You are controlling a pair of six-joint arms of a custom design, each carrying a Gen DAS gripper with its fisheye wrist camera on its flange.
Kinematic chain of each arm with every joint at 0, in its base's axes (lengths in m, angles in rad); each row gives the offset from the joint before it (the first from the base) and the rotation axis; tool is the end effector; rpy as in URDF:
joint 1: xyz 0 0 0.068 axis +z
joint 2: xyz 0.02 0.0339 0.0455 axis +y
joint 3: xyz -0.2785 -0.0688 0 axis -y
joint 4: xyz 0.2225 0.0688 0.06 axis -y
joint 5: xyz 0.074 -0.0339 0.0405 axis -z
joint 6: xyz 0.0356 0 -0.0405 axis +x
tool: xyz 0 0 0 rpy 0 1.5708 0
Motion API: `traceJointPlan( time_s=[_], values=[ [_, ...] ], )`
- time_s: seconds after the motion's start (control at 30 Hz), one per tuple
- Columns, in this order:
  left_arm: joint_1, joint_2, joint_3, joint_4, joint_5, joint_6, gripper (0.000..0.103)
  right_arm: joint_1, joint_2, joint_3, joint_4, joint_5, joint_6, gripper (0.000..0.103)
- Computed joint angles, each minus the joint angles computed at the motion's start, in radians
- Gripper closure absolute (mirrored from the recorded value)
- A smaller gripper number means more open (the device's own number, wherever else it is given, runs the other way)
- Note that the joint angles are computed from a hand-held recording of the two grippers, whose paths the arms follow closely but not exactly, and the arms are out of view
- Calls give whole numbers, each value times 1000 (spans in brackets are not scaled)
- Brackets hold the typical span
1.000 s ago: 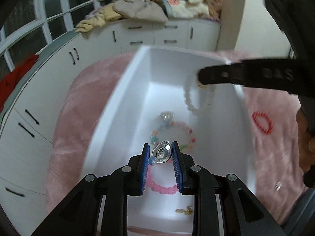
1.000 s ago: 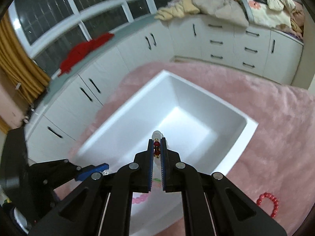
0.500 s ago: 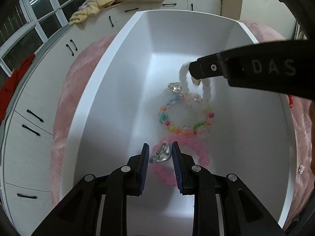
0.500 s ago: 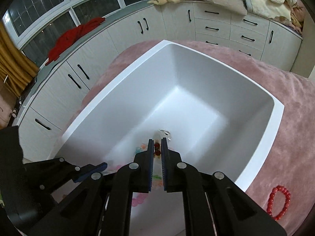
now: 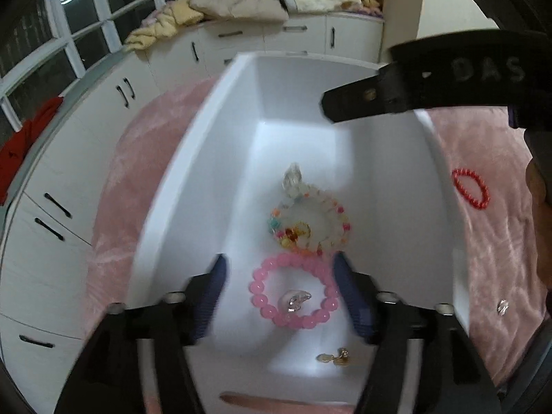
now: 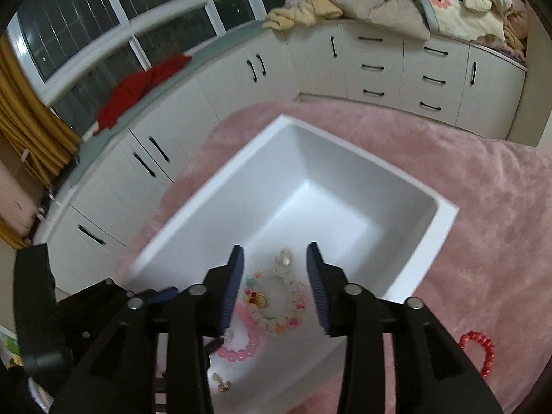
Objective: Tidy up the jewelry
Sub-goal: 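Withdraw both open tools toward the red bracelet and starburst brooch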
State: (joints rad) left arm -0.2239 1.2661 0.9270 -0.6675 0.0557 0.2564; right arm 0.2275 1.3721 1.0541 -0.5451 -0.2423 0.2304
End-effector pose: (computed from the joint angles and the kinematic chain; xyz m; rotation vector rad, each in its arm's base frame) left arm 0.2188 -0.0518 0.2692 0.6329 2.4971 -0.0596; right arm 0.2569 0.0682 0.2915 -0.1071 2.4606 0.4980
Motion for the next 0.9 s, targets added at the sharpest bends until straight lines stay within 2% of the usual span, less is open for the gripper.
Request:
traceJointPlan(
  time_s=[0.07,0.1,0.17,0.23,0.3,0.43,0.5,0.63,0.77,0.9],
  values=[
    [22,-43,6,-9,27,-11,28,-54,-47,4,-16,-55,-8,52],
    [35,-70,12,-18,42,-27,23,-86,-68,9,-30,-87,-14,47],
    [60,-110,23,-34,82,-47,22,-168,-123,12,-57,-158,-45,44],
    [77,-151,33,-49,114,-60,19,-242,-167,20,-94,-200,-95,36],
    [76,-189,44,-61,131,-77,12,-341,-218,27,-145,-238,-185,26],
    [26,-274,47,-71,146,-126,10,-527,-282,24,-234,-288,-376,17],
    [-8,-292,54,-84,155,-144,8,-643,-292,21,-286,-331,-480,8],
    [-209,-371,1,-52,35,-258,7,-830,-324,-26,-328,-362,-665,5],
    [-444,-427,-74,14,-69,-353,7,-927,-357,-112,-314,-346,-819,5],
    [-656,-450,-165,99,-178,-439,7,-1002,-381,-215,-289,-345,-938,11]
  ],
)
